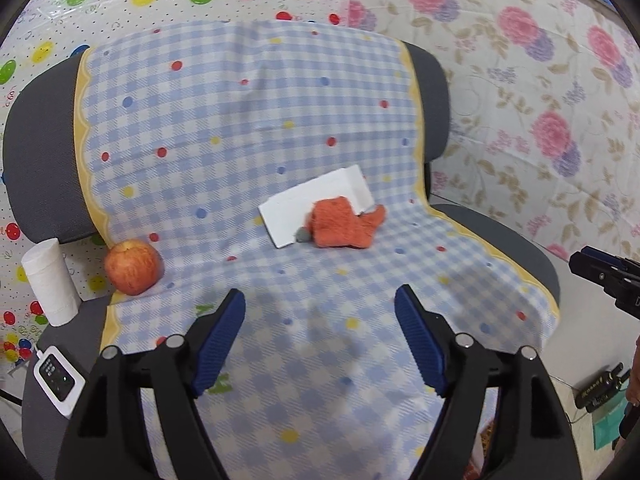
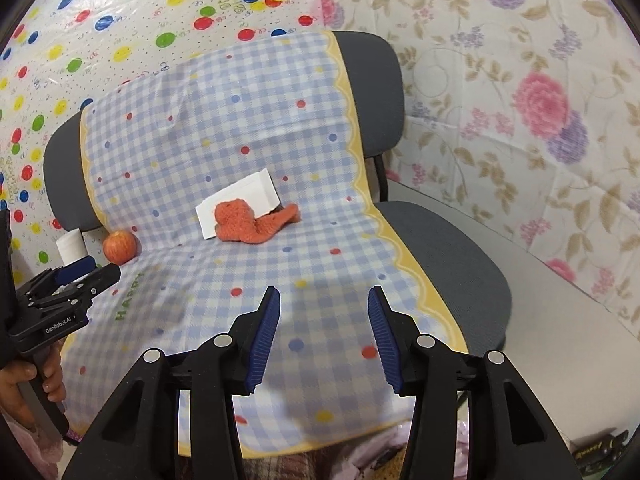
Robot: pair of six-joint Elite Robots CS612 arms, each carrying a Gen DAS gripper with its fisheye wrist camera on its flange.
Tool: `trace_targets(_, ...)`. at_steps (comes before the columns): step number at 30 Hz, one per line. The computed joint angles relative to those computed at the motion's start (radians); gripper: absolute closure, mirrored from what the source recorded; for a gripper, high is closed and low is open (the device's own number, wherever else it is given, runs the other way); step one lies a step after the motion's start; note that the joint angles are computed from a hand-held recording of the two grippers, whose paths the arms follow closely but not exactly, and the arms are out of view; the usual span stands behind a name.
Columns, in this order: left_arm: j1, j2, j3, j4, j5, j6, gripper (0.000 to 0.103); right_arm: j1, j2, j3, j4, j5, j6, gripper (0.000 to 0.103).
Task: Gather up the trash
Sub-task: 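Move both open grippers back to the orange cloth and white box, then grasp the orange knitted cloth with the left gripper while the right grasps the white box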
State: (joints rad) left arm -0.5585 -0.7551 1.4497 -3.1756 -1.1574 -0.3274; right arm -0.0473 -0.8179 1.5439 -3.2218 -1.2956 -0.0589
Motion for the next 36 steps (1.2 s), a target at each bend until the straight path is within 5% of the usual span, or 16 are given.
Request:
trace_targets(14, 0.042, 0.153, -0.279, 0.179, -0.040, 0.000, 0.019, 0.033, 0.177, -0.297, 0.082, -0.048, 0.029, 0.052)
trace_targets(24, 0.071, 0.281, -0.530, 0.370, -0.118, -0.013, 0.019, 0.050, 0.326, -0.589, 0.324, -0.001, -0.008, 0.053)
trace_targets(30, 0.092, 0.362, -0.695, 0.490, -0.183, -0.036, 0.021, 0.055, 0.343, -0.614, 0.305, -0.029, 0.008, 0.053)
trace_targets(33, 0.095, 0.399, -0.782, 0.621, -0.207, -0.022, 0.037, 0.054, 0.336, -0.596, 0.298, -0.039, -0.007, 0.053)
trace_targets(34, 0.096, 0.401, -0.787, 0.640, -0.222, -0.020, 0.053, 0.052, 0.332, -0.590, 0.302, -0.037, -0.009, 0.053)
trace_targets(36, 0.097, 0.376, -0.739, 0.601, -0.240, -0.019, 0.065, 0.050, 0.323, -0.574, 0.304, -0.028, -0.012, 0.053)
